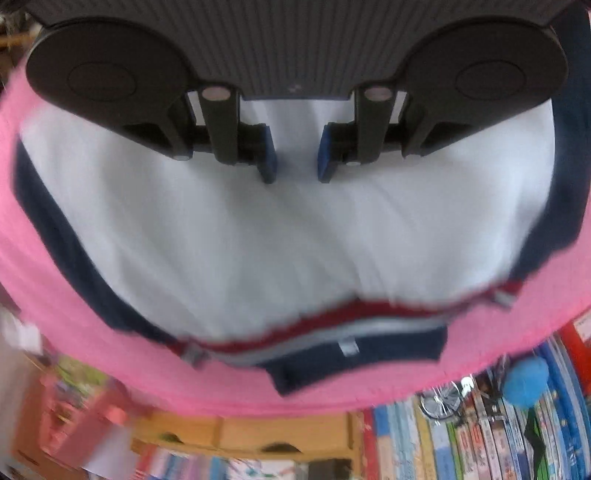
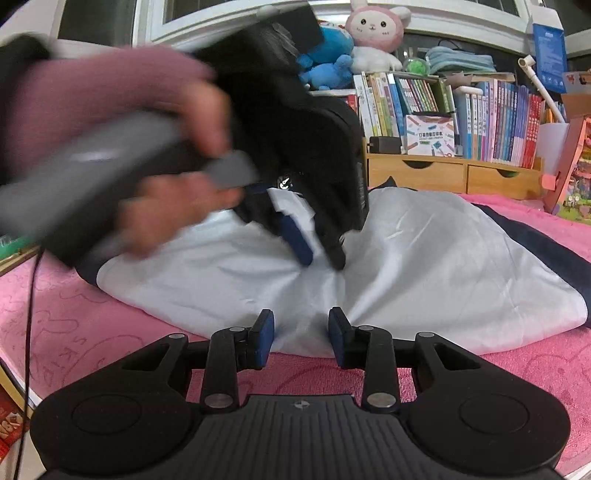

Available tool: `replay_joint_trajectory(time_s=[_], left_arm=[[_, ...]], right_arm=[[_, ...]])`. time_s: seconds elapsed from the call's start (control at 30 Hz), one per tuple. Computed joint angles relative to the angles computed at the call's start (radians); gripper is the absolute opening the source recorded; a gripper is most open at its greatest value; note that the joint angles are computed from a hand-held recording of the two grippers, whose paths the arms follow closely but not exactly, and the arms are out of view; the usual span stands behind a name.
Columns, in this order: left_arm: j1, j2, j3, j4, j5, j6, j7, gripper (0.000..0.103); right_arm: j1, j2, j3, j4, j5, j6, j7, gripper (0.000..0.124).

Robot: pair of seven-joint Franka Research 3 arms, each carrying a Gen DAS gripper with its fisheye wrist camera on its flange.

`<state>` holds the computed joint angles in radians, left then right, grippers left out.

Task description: Fold clothes

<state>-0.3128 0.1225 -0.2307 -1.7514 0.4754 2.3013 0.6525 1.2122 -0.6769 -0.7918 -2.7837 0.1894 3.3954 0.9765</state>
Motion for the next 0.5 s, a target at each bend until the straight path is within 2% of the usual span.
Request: replay_joint_trajectory(time_s=[0.1,0.23,0.3,0.4,0.5], left_arm=[[0.012,0.11,0.035,0.129,0.055,-0.015,-0.014,0.027],[0.026,0.216,0.057,0.311,-0.007,-0.099,0.033,0.027],[0.022,0.221,0.071,0.313,-0.005,-0.096,-0.002,0.027],[-0.009,0.22,0.082,0.31,0.062,-0.115,-0.02,0.027],[-0.034,0.216,0.088,0.332,0.11,-0.16,-0.055,0.025]], right_arm=[[0.014,-0.009,-0.017,-0.006,-0.009,0.012,-0.006,0.034],[0.028,-0.01,-0.038,-0.009,-0.036,0.025,-0.012,0.035],[0.02,-0.017,-0.034,-0.006,-0.04,0.002,-0.018,0.035],[0.019,-0.048,-0.045,-0.008,-0.031,-0.033,-0.057,0.035],[0.011,-0.065,-0.037,-0.004,0.001,-0.071,-0.091,0.036]])
